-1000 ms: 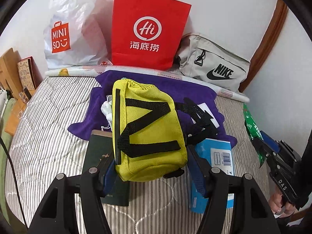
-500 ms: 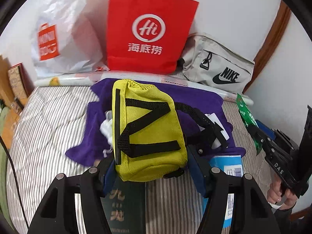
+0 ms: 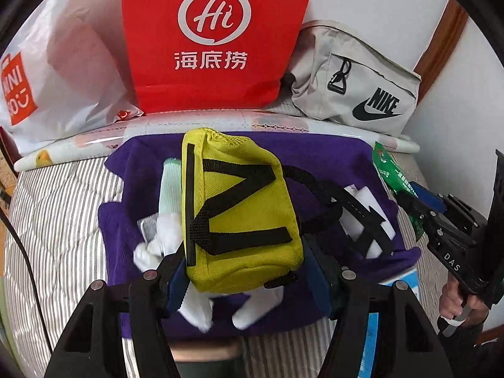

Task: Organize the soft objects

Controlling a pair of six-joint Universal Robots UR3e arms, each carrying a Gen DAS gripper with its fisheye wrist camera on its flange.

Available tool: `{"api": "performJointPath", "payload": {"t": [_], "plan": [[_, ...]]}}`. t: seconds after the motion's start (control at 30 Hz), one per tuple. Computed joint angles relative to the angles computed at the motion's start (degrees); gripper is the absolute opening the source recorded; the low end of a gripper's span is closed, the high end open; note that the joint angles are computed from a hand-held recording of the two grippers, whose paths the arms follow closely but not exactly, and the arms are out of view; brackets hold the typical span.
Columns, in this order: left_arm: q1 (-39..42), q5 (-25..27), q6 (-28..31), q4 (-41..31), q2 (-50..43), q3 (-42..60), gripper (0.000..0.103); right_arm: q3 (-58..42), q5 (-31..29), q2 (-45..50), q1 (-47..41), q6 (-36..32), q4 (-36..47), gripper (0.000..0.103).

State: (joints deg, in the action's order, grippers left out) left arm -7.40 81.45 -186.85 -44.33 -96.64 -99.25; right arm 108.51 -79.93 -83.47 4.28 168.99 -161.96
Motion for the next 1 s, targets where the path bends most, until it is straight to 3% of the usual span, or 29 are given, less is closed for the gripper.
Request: {"api": "performJointPath", "payload": {"t": [0.33,0.53,0.7,0.77,1.0], "plan": [[-0.1,-0.2,1.5,0.2,-6.5,3.0,0.063,-5.0,0.7,6.2,-0.1,0.4,3.5,0.028],[1.2,-1.8,2.0,-2.1,-7.5,3.6,0.068,-5.9,0.0,7.3,1.0,-1.0,4.3,0.035],[1.9,-2.6,1.0,0.3,-5.4,0.6,0.086,-4.7,-0.7,6.8,1.7,-0.9,2.3,0.063],[2.1,-3.4,1.4,-0.1,-3.8,-0.2,0.091,-3.9,-0.4,5.7,1.5,-1.1,1.8,0.066],[-0.4,0.4,0.8,-4.5,0.5,0.5,0.091,0.6,1.7,-1.5,-0.1,0.8,3.4,0.068]]}}
